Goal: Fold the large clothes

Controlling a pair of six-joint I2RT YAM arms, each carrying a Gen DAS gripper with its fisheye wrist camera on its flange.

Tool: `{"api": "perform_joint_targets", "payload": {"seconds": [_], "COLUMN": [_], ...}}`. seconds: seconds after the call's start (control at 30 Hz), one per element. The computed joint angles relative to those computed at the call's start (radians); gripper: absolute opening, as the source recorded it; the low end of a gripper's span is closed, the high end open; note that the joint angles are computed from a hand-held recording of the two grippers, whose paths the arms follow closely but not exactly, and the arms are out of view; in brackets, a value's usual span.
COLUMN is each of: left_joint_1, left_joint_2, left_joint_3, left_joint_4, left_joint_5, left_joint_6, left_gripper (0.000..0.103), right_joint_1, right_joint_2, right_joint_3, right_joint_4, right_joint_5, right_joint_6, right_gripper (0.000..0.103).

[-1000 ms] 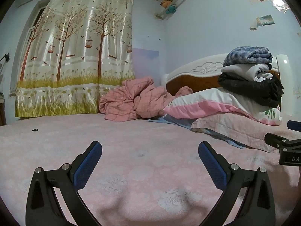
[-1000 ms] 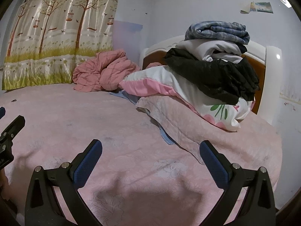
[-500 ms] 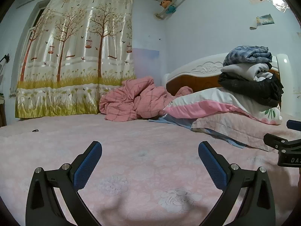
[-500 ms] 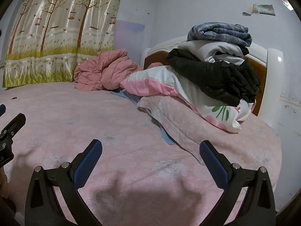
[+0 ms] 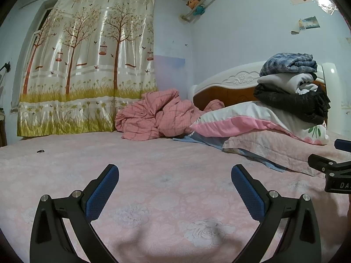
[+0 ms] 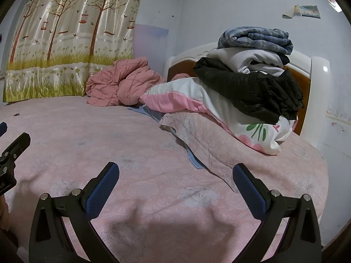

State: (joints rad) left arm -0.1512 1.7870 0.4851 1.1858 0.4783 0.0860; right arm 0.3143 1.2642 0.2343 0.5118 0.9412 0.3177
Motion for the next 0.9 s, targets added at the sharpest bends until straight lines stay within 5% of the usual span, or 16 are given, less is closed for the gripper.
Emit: {"api": "perform_joint_targets", "payload": {"seconds": [0.9], "left_joint_1": [-0.023], "left_joint_2": [0.006], "left_joint_3": [0.01], "left_joint_4": [-0.017], "left_joint_5": [-0.018], "left_joint_6": [0.02], "left_gripper": [0.103], "right_joint_1": [0.0], "right_joint_2": [-0.006], "right_joint_3": [0.002], "right_joint_4": [-0.009], "right_joint_5": [0.007], "right_joint_6": [-0.009], "right_gripper": [0.103]}}
